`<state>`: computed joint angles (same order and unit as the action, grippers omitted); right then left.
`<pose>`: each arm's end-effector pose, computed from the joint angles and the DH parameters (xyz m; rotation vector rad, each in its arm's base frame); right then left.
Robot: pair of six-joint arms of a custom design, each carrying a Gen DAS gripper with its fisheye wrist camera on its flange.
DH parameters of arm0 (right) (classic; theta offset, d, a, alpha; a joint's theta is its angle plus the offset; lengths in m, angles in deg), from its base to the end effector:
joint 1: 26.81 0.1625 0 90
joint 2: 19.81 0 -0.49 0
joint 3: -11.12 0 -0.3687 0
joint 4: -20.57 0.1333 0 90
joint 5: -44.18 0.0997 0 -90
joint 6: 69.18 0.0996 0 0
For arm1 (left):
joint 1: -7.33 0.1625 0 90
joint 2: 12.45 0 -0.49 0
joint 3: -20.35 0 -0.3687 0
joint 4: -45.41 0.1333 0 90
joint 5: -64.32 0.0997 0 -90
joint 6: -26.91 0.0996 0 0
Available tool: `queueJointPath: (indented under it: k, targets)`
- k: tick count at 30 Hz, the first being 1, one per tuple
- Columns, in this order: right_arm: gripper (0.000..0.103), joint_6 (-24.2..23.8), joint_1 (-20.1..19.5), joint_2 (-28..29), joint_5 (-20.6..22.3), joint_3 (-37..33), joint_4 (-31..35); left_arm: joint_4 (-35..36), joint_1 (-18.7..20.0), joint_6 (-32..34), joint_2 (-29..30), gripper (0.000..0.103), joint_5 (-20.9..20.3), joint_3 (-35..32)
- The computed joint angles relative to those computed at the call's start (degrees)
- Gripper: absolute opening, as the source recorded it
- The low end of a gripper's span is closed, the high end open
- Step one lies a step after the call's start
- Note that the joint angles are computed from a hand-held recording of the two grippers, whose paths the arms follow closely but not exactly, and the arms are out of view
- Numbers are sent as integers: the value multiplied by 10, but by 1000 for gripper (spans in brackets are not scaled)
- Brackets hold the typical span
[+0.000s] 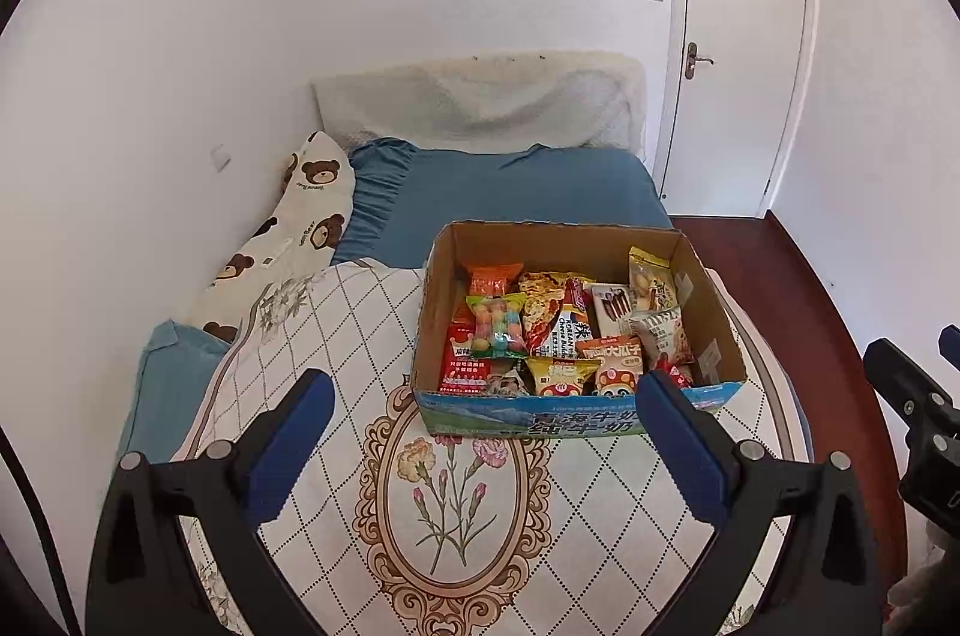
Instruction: Organize snacks
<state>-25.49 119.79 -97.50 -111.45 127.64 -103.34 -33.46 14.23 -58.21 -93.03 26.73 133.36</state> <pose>0.4304 -0.2328 0.3606 0.3008 -2.1292 1.0049 -0.3932 -0.2614 0.3354 0.3820 2.1414 -0.9574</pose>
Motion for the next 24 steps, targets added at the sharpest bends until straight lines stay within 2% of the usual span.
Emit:
queueJointPath:
  k: [8,16,24]
  targets:
    - [103,-32,-31,8,10,19,-52,-42,24,26,6,103,-5,15]
    - [103,-39,-38,13,13,20,-60,-59,31,45,11,103,-3,15]
    - [103,-27,-43,11,14,22,-49,-66,33,55,12,103,-3,15]
